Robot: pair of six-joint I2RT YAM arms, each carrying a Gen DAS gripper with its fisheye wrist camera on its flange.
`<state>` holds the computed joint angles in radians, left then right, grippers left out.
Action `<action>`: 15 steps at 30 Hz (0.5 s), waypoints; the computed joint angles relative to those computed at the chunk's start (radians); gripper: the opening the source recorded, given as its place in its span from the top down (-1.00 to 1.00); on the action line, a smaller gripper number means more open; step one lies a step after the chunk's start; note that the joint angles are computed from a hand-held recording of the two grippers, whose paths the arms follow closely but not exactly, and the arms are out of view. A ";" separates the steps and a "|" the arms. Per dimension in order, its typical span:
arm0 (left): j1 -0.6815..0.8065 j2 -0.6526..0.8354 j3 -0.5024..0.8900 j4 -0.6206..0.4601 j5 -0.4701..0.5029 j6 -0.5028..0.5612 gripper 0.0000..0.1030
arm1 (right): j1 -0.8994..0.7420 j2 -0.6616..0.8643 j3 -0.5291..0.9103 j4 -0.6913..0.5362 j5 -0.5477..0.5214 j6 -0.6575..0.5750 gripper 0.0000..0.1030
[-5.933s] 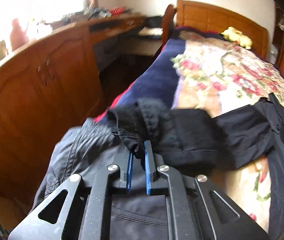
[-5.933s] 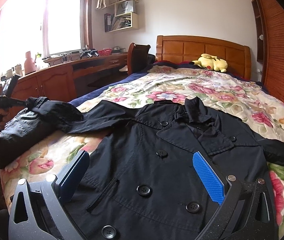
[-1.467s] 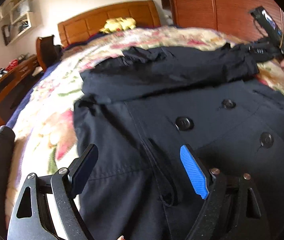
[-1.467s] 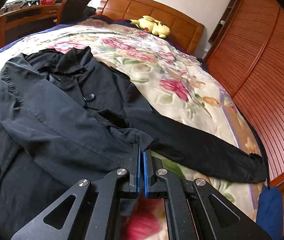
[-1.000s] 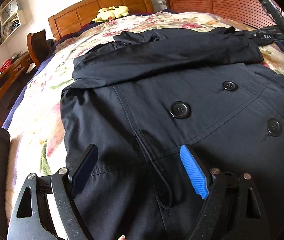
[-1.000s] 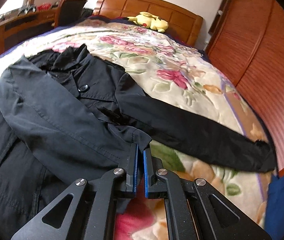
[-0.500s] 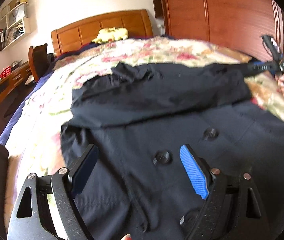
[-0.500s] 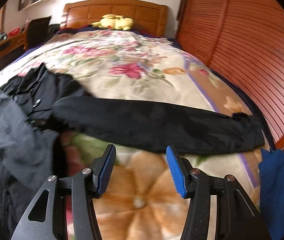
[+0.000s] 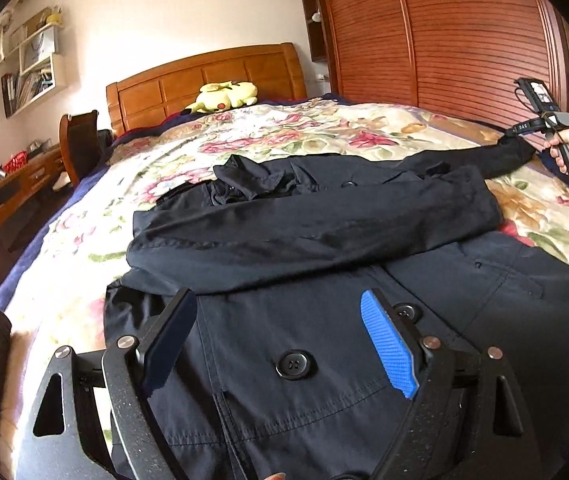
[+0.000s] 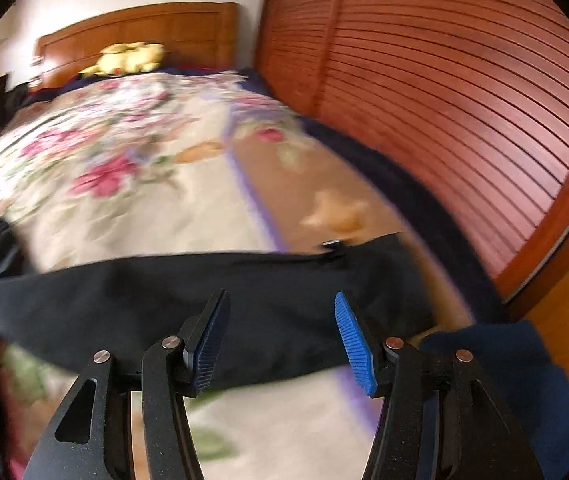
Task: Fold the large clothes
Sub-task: 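Move the right tool to the other sleeve cuff and grasp it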
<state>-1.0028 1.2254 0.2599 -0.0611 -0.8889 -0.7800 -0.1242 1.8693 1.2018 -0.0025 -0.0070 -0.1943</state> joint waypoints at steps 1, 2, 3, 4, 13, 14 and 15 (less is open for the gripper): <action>0.007 -0.014 -0.013 0.017 0.015 0.008 -0.65 | -0.011 0.027 0.046 -0.024 0.007 0.002 -0.10; 0.012 -0.018 -0.022 0.034 0.027 0.013 -0.65 | -0.024 0.046 0.078 -0.038 0.009 0.002 -0.10; 0.017 -0.020 -0.028 0.045 0.036 0.016 -0.65 | -0.037 0.066 0.112 -0.057 0.011 0.001 -0.10; 0.023 -0.019 -0.033 0.058 0.045 0.023 -0.65 | -0.037 0.094 0.153 -0.081 0.022 0.006 -0.10; 0.038 0.017 -0.039 0.095 0.066 0.014 -0.65 | -0.048 0.325 0.477 -0.286 0.062 0.027 -0.10; 0.043 0.020 -0.041 0.100 0.071 0.016 -0.65 | -0.045 0.344 0.503 -0.302 0.069 0.026 -0.10; 0.048 0.024 -0.042 0.106 0.077 0.018 -0.65 | -0.042 0.363 0.527 -0.324 0.072 0.025 -0.10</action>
